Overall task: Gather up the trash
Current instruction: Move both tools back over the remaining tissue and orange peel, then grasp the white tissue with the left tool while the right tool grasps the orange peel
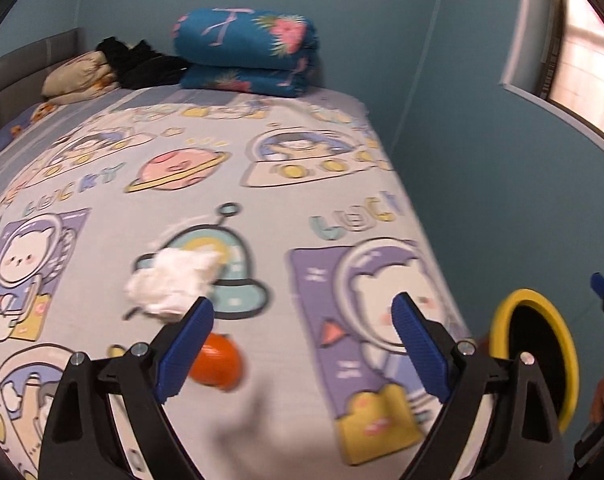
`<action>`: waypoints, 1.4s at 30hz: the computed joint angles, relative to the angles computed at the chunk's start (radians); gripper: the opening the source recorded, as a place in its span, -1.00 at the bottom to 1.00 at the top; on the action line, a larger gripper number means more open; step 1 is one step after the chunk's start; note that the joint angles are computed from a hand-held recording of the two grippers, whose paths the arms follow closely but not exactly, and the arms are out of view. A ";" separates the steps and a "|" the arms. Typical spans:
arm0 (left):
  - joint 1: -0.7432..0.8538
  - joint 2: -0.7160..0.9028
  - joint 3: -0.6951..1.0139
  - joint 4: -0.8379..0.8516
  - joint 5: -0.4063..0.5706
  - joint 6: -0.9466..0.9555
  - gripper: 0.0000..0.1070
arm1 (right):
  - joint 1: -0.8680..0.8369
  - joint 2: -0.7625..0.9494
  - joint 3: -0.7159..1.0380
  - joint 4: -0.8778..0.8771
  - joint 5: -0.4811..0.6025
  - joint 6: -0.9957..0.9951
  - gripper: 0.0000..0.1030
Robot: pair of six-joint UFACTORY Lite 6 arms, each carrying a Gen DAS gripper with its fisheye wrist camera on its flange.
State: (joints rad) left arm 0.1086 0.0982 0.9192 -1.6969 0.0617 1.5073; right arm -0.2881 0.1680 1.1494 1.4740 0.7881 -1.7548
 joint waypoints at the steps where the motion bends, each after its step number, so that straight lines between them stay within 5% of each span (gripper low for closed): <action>1: 0.036 0.011 0.001 -0.022 0.017 0.035 0.63 | 0.024 -0.002 -0.006 0.009 -0.015 -0.010 0.84; 6: 0.151 0.063 0.017 -0.104 0.060 0.166 0.63 | 0.176 -0.019 -0.073 0.089 -0.074 -0.135 0.84; 20: 0.311 0.331 0.225 0.027 0.150 0.073 0.63 | 0.575 0.245 0.057 0.087 -0.167 -0.150 0.84; 38: 0.328 0.524 0.403 0.201 0.189 -0.062 0.62 | 0.754 0.543 0.388 -0.103 -0.300 0.096 0.83; 42: 0.320 0.559 0.442 0.273 0.186 -0.126 0.47 | 0.773 0.588 0.444 -0.159 -0.318 0.155 0.83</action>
State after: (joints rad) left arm 0.4291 0.6575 1.3615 -1.4236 0.2482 1.3812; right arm 0.4845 0.7558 1.5931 1.3148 0.4699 -1.5996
